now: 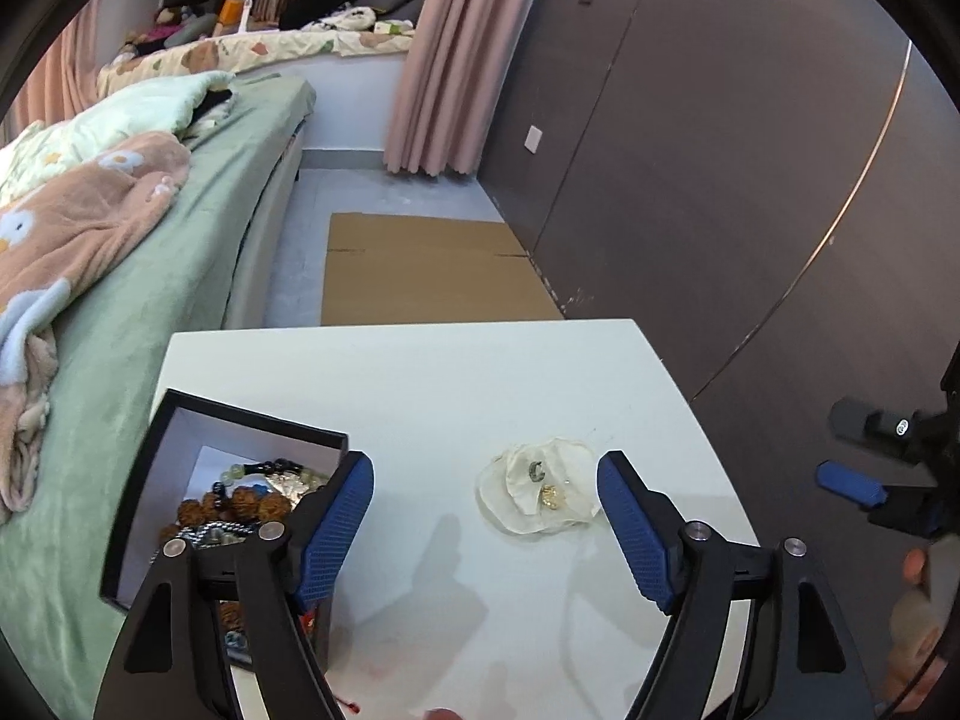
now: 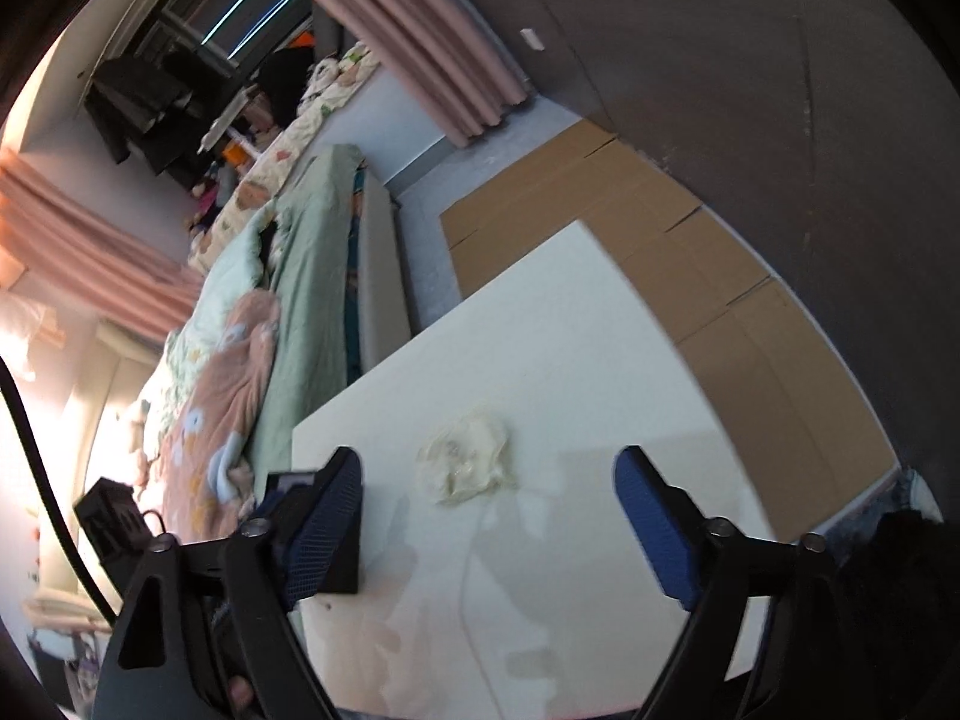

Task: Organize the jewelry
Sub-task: 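Move both grippers to the white cloth pouch and close the left on it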

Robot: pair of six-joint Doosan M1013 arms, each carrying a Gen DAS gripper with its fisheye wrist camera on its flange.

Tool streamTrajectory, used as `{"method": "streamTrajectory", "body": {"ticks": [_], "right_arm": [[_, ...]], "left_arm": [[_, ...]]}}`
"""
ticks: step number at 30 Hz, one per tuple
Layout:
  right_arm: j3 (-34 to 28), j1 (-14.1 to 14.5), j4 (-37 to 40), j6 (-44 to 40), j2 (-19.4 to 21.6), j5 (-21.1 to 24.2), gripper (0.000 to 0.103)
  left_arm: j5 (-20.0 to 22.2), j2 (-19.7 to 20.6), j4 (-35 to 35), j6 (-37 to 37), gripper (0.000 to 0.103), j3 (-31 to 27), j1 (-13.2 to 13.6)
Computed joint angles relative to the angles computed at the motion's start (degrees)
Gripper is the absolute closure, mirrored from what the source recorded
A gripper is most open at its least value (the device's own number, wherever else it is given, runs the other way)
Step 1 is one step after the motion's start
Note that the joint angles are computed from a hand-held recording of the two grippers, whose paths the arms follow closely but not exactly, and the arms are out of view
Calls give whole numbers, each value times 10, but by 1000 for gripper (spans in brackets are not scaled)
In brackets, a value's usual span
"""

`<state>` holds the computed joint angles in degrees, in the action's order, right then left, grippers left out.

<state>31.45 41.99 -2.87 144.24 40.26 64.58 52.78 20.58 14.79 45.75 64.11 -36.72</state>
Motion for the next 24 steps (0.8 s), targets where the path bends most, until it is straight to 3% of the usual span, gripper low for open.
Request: {"method": "streamTrajectory", "body": {"ticks": [5, 12, 16, 19, 24], "right_arm": [[-1, -11, 18, 16, 2, 4, 12], [-35, -19, 36, 15, 22, 32, 12], [-69, -22, 41, 12, 42, 56, 12], [-90, -23, 47, 13, 55, 78, 12], [-119, -23, 54, 8, 72, 103, 12]], "left_arm": [[8, 15, -5, 12, 25, -13, -3], [26, 43, -12, 91, 26, -41, -11], [66, 63, -22, 105, 41, -62, -8], [103, 76, -38, 122, 41, -72, -6], [105, 83, -23, 122, 41, -68, -9]]}}
